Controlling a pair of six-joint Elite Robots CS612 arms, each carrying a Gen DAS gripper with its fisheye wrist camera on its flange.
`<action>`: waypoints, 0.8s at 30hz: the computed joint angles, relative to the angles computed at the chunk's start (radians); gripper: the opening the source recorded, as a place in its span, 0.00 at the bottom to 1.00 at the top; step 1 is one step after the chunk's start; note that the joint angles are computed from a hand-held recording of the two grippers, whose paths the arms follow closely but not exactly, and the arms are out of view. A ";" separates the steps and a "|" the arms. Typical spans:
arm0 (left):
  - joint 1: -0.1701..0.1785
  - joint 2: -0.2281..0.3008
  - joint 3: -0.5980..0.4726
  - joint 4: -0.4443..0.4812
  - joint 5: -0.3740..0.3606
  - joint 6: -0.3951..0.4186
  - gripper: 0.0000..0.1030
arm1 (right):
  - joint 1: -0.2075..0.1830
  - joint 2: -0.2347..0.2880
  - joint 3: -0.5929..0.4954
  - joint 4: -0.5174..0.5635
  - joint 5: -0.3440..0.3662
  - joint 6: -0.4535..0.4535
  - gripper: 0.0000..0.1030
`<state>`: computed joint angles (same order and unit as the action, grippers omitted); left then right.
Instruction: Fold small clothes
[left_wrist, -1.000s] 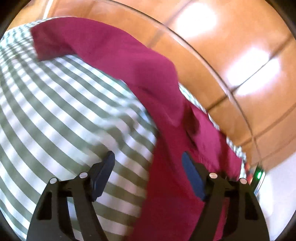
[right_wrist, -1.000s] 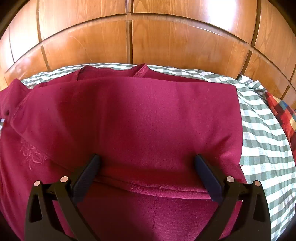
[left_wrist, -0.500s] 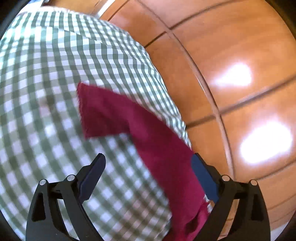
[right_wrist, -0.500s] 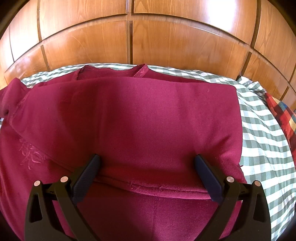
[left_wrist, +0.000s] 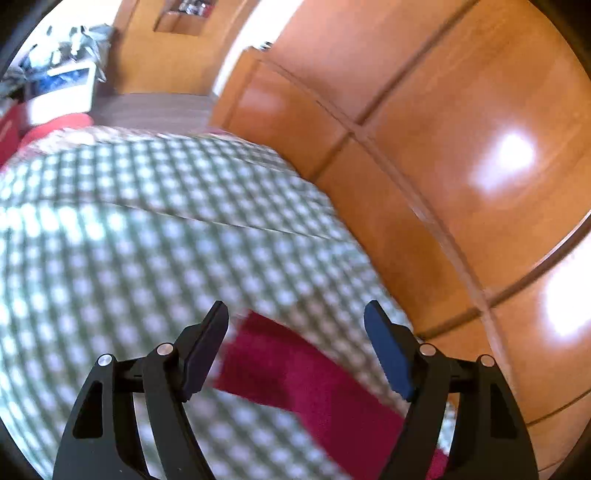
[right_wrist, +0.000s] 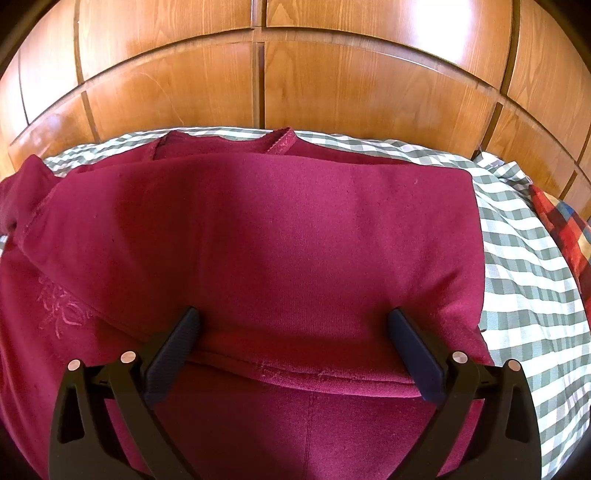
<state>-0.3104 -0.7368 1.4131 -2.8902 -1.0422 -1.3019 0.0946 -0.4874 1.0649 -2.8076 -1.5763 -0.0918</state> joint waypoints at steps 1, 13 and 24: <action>0.000 -0.011 0.027 -0.004 0.002 0.011 0.73 | 0.000 0.000 0.000 0.000 0.000 0.000 0.97; -0.011 0.012 0.101 -0.023 -0.062 0.187 0.73 | 0.004 0.002 -0.003 -0.002 -0.019 -0.008 0.97; 0.000 0.053 0.003 0.052 -0.128 0.272 0.04 | 0.005 0.003 -0.004 -0.003 -0.026 -0.010 0.97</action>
